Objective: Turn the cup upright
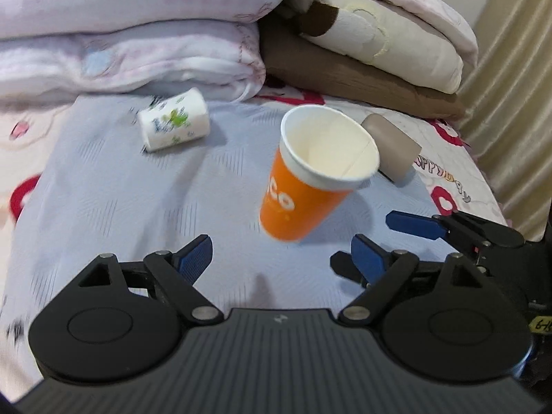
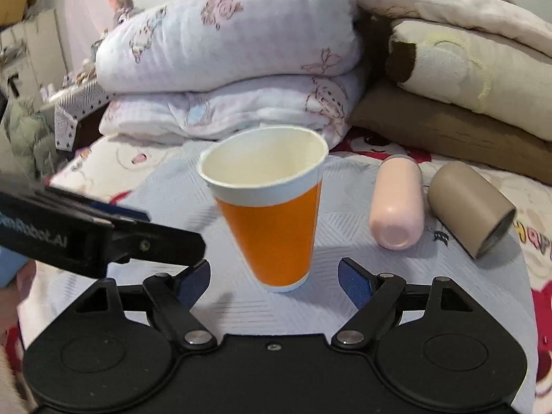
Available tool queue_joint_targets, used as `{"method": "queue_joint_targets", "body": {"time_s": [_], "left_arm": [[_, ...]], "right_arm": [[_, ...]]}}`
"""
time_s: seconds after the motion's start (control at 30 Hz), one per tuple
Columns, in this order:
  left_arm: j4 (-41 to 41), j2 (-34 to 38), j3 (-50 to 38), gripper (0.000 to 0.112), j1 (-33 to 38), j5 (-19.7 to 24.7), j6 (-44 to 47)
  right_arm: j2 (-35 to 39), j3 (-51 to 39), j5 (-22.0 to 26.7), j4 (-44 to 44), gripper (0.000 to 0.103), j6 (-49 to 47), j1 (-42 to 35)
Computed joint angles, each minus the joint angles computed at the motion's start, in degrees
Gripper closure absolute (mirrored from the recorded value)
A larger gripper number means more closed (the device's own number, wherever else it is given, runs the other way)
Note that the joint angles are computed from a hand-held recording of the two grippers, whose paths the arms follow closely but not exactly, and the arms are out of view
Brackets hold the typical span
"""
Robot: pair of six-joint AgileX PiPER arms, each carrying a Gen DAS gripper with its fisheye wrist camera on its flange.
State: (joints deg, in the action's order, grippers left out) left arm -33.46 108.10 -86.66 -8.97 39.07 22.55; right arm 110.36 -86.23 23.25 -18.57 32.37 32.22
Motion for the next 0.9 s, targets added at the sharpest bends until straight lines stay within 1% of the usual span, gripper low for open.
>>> {"method": "queue_joint_targets", "body": {"time_s": [0.03, 0.07, 0.13, 0.2, 0.27, 0.33, 0.43, 0.53, 0.57, 0.63, 0.7, 0.73, 0.77, 0.87, 0.9], "left_arm": [[1.8, -1.0, 0.3, 0.024, -0.1, 1.0, -2.3], [5.3, -2.3, 0.7, 0.024, -0.6, 2.0, -6.4], [10.6, -4.7, 1.4, 0.024, -1.5, 3.3, -11.0], [16.4, -7.6, 2.4, 0.015, -2.7, 4.6, -16.1], [20.9, -9.9, 1.9, 0.014, -3.5, 7.0, -20.6], [25.7, -11.7, 0.6, 0.014, -4.3, 10.7, -24.5], [32.5, -14.4, -0.3, 0.013, -6.0, 14.8, -28.9], [34.3, -17.0, -1.6, 0.013, -6.0, 19.0, -29.4], [34.2, -17.7, -1.9, 0.013, -5.8, 19.8, -29.2], [35.8, -19.4, -2.4, 0.013, -6.0, 20.8, -30.2], [37.9, -21.2, -3.0, 0.013, -6.5, 21.9, -31.5], [38.5, -21.7, -3.5, 0.013, -6.8, 22.5, -31.9], [38.8, -22.5, -3.8, 0.013, -6.8, 23.1, -32.1], [39.0, -24.2, -5.2, 0.013, -7.0, 25.3, -32.3], [38.9, -24.8, -5.4, 0.013, -7.1, 25.8, -32.3]], "right_arm": [[-1.2, 0.6, 1.0, -0.9, 0.019, 1.4, 0.6], [-2.6, 1.9, 1.2, -2.4, 0.019, 3.0, 1.3], [-5.3, 4.4, 0.9, -2.9, 0.019, 4.3, 2.0], [-8.0, 6.4, 1.3, -4.4, 0.019, 7.4, 2.8], [-11.0, 8.3, 2.4, -8.5, 0.019, 11.9, 4.2], [-13.7, 9.5, 3.9, -12.0, 0.019, 16.3, 5.4], [-17.3, 9.8, 7.0, -13.0, 0.018, 21.6, 6.5], [-20.6, 9.0, 10.6, -13.5, 0.018, 24.7, 7.8], [-21.3, 8.1, 12.6, -14.3, 0.017, 25.1, 8.8], [-21.6, 5.3, 18.7, -16.9, 0.015, 26.3, 11.5], [-21.9, 3.0, 23.7, -19.6, 0.012, 28.1, 14.1], [-22.0, 1.7, 26.1, -20.4, 0.008, 29.2, 15.2], [-21.8, -0.1, 29.3, -21.1, 0.005, 30.5, 16.4], [-19.8, -6.7, 40.5, -23.4, 0.004, 33.1, 20.1], [-19.6, -7.7, 42.8, -24.7, 0.004, 33.4, 21.3]]}}
